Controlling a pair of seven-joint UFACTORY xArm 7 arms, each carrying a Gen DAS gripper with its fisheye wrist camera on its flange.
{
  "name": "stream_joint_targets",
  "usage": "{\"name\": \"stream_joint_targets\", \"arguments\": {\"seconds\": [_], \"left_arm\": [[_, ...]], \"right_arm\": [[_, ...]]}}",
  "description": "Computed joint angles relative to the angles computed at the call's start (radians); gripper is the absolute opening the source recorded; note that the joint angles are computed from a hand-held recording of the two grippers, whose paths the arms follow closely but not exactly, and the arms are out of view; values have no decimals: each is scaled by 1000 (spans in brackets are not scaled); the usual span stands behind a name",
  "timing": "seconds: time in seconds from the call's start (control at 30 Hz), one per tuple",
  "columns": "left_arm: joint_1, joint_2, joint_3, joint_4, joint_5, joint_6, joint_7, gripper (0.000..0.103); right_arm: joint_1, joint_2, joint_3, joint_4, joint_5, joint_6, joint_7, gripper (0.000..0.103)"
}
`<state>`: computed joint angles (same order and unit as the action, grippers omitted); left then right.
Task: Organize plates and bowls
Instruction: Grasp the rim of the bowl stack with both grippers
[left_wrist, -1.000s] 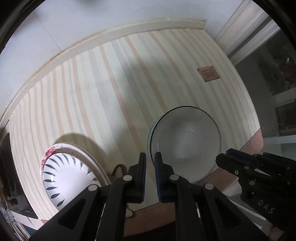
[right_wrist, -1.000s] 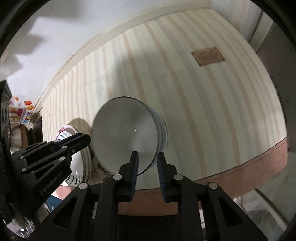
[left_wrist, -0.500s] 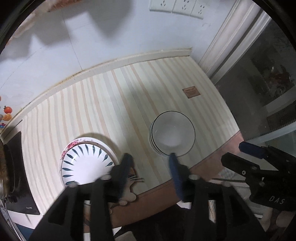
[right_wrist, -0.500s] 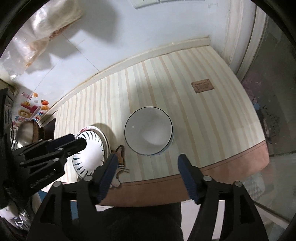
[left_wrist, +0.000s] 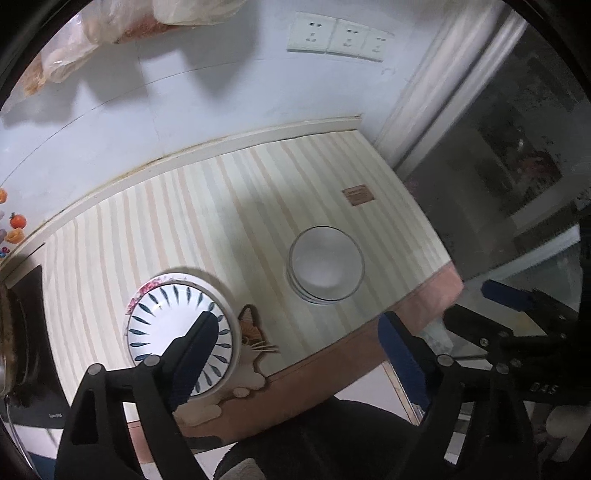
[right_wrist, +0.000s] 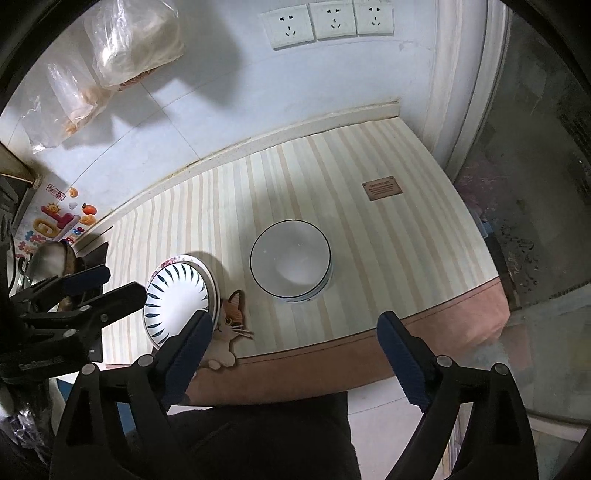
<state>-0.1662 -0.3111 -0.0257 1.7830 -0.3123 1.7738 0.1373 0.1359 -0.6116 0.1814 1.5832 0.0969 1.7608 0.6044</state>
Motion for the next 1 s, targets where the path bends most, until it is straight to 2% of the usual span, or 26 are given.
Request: {"name": "stream_joint_targets", "arguments": {"seconds": [0.37, 0.63, 0.83, 1.0], "left_arm": [[-3, 30, -8, 45, -10, 12, -13, 92], [-3, 67, -31, 37, 23, -26, -55, 95], [-14, 116, -65, -17, 74, -85, -110, 94], [-25, 198, -71, -62, 63, -116, -179, 94]], "right_arm": [[1, 3, -9, 12, 7, 7, -5, 95], [3, -14, -50, -69, 37, -49, -26, 96], [2, -36, -103, -212, 65, -130, -88, 97], [7, -78, -197, -429, 213, -288, -141, 97]]}}
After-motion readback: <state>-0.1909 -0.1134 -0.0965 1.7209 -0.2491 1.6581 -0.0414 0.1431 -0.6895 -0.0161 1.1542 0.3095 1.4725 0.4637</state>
